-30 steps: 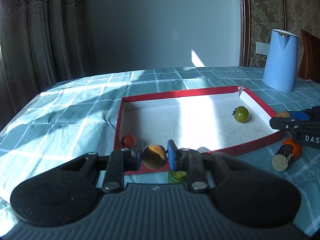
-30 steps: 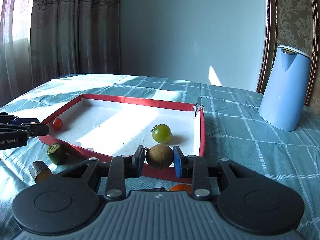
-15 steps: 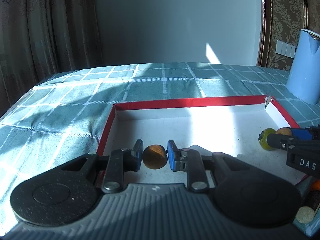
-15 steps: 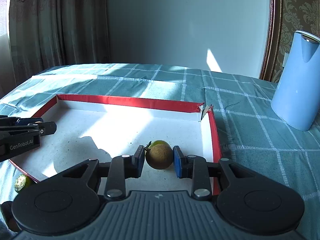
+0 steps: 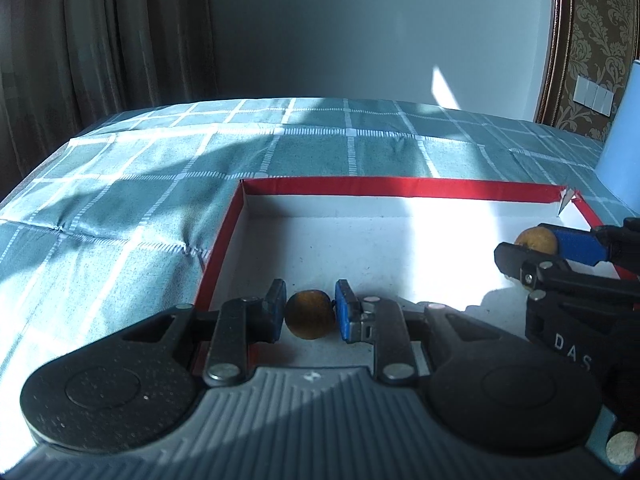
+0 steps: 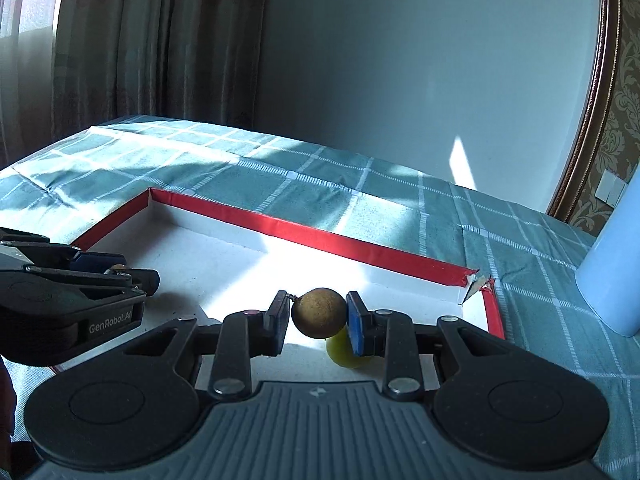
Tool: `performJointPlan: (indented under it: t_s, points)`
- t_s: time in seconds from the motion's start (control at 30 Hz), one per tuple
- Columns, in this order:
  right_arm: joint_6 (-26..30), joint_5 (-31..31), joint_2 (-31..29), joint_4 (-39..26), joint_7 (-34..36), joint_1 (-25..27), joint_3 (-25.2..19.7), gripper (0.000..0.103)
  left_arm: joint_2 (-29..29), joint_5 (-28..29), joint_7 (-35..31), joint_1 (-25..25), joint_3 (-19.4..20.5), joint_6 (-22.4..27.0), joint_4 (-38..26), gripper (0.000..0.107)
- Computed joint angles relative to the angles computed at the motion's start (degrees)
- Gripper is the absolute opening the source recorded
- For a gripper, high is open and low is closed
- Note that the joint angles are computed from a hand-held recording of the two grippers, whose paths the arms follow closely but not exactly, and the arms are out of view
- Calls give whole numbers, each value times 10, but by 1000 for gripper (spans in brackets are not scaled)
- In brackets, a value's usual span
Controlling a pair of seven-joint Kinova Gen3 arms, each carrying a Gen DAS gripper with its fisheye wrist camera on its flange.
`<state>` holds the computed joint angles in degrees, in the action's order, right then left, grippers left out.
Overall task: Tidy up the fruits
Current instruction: 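Carry the longan and kiwi over the red tray with both tools, then open both tools to release the brown fruits into the tray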
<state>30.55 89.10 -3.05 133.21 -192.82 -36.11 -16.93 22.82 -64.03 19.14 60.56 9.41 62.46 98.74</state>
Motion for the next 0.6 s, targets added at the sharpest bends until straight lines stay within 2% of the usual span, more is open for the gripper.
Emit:
performJointPlan:
  t_s: [0.07,0.17,0.27,0.33,0.43,0.57,0.6]
  points:
    - [-13,-15,4,-7,24,2,2,29,0,1,4,0,-1,4,1,24]
    - [4,-34,14,-15,46,-5,-8,29,-1,2,8,-3,-1,4,3,24]
    - [-7,-47,14,-18,70,-6,-4,29,-3,6,4,-6,1,1,5,26]
    - [9,-49,17,-17,69,-12,-12,29,-4,3,11,-3,-1,5,7,37]
    - [-4,-70,12,-19,96,-12,-9,29,-7,-12,29,2,0,6,17,52]
    - [3,-76,12,-16,104,-17,-16,30,0,-24,25,10,6,24,13,61]
    - [10,-69,13,-13,96,-20,-19,30,2,-27,28,18,2,33,12,71]
